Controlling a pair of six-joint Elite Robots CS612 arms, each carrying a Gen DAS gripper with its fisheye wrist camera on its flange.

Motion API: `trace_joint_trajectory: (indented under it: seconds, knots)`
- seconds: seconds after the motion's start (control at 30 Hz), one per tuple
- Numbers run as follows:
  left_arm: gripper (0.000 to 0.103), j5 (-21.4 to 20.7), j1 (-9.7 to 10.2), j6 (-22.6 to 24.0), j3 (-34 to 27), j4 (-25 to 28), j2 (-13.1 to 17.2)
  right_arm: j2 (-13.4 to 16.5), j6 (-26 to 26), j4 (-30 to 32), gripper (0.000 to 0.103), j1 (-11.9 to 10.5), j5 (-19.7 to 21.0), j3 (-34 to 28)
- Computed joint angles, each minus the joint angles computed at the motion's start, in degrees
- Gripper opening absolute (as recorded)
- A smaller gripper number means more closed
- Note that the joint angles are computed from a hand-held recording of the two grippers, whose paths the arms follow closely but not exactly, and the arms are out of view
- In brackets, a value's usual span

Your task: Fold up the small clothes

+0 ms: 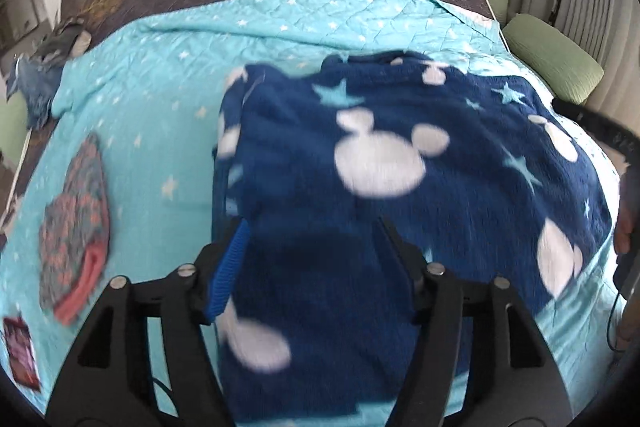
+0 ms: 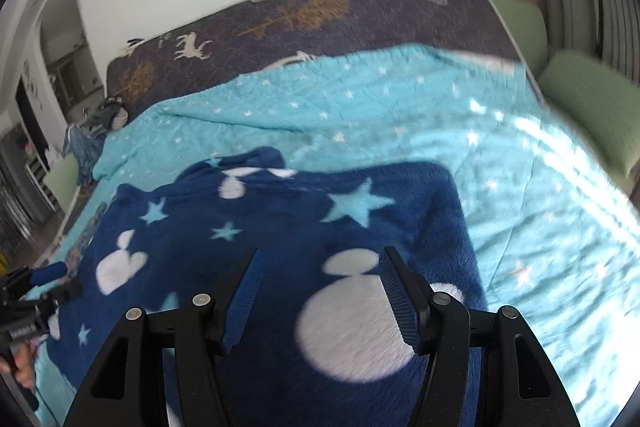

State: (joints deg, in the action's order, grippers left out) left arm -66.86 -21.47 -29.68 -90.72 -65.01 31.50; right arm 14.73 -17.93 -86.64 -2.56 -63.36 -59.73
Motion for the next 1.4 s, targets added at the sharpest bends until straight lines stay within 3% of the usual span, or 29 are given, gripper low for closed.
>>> trace_joint_trajectory:
  seconds: [0.07, 0.13, 0.23, 0.43, 0.6, 0.8, 0.93, 1.1, 1.27, 1.4]
  knots:
    - [0.066, -1.15, -0.16, -2.99, -1.22, 0.49, 0.61, 1.05, -0.96, -0.94, 0.063, 0.24, -0.83, -3.42]
    - [0.066, -2.27, -0.27, -5.43, -2.37, 0.11, 1.14, 1.62, -0.71, -1.07, 0.073, 0.2, -0.48, -5.63]
    - [0.066, -2.88, -0.69, -6.36, -3.78, -0.57, 1.53, 2.18, -1.71, 0.94, 0.077, 0.08, 0.3, -9.02]
    - [0.066, -0.46, -1.94, -7.93, -6.13, 1.81, 1.72, 4.54, -2.9, -0.73, 0.085, 0.32, -1.03, -14.73]
    - [0.066, 1.93, -3.08, -8.3, -8.69, 3.45, 2.48, 5.78, -7.25, 2.64, 0.102, 1.12, -4.38, -18.11]
    - [0.074, 3.75, -3.36, -10.6, -9.39, 5.66, 3.2, 5.09, -8.25, 14.85, 0.102, 1.83, -5.26, -18.08]
    - [0.077, 3.39, -3.12, -11.41, -9.46, 7.44, 3.7, 6.02, -7.64, 17.73, 0.102, 1.95, -5.3, -19.24]
    - [0.082, -0.05, -2.03, -13.33, -9.45, 9.23, 4.22, 5.54, -9.65, 21.93, 0.1, 2.07, -4.32, -18.37]
    - [0.083, -4.6, -0.81, -15.95, -10.12, 7.88, 5.18, 6.09, -10.91, 22.4, 0.1, 2.55, -5.61, -18.79]
    - [0.085, -5.54, -0.47, -15.99, -10.11, 7.59, 5.24, 6.27, -11.6, 22.76, 0.1, 2.85, -6.88, -18.55]
